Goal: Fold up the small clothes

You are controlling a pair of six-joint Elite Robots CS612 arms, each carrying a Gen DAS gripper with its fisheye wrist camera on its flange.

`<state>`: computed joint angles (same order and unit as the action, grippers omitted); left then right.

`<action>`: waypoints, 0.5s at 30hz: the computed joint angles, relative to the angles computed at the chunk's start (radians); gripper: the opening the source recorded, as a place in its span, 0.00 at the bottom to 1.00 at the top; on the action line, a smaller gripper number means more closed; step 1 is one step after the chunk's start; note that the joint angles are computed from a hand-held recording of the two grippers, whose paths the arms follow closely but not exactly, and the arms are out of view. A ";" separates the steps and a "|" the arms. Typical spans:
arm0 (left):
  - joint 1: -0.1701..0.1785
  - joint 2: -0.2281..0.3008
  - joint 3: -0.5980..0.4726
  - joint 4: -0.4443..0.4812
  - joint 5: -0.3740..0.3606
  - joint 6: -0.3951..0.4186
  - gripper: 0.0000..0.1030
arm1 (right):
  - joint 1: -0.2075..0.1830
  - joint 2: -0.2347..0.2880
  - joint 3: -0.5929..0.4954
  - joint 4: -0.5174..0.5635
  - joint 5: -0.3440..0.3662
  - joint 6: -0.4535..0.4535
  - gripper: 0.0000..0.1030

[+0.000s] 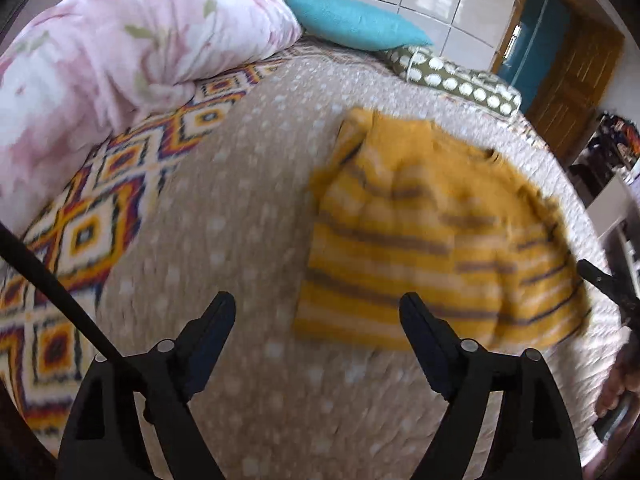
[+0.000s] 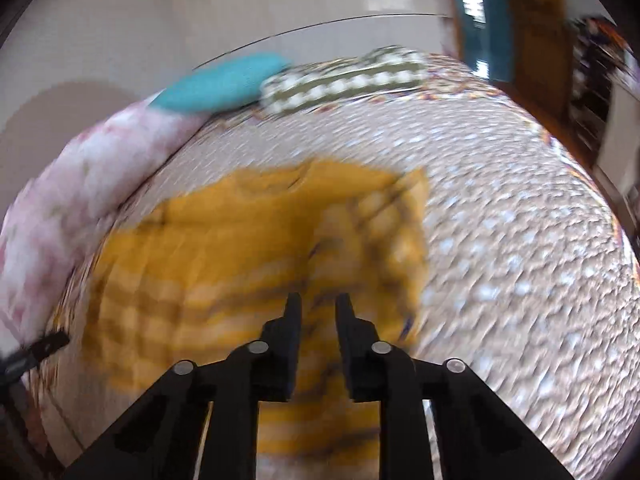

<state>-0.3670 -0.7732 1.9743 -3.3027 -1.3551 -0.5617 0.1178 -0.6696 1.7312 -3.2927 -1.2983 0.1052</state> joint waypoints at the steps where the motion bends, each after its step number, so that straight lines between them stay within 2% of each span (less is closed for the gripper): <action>1: -0.006 0.008 0.004 0.006 0.017 -0.009 0.81 | 0.003 0.002 0.005 0.024 -0.014 -0.006 0.18; 2: -0.010 0.015 0.003 0.032 0.030 -0.019 0.81 | 0.004 0.006 0.008 0.039 -0.040 -0.003 0.17; 3: -0.011 0.022 0.000 0.073 0.042 -0.030 0.81 | 0.004 0.012 0.007 0.046 -0.070 0.003 0.10; 4: -0.010 0.028 0.001 0.084 0.040 -0.039 0.81 | 0.000 0.020 0.007 0.042 -0.092 0.013 0.07; 5: -0.011 0.034 0.008 0.069 0.047 -0.043 0.81 | -0.007 0.023 0.009 0.032 -0.110 0.038 0.01; 6: -0.014 0.040 0.015 0.040 0.058 -0.034 0.81 | -0.011 0.020 0.013 0.027 -0.127 0.071 0.00; 8: -0.025 0.044 0.025 0.006 0.090 -0.015 0.81 | -0.002 0.006 0.023 0.016 -0.211 0.128 0.00; 12: -0.031 0.051 0.031 -0.019 0.096 -0.006 0.83 | 0.035 -0.008 0.010 -0.019 -0.284 0.066 0.03; 15: -0.025 0.055 0.039 -0.054 0.075 -0.009 0.85 | 0.060 0.008 -0.062 0.043 -0.277 0.009 0.03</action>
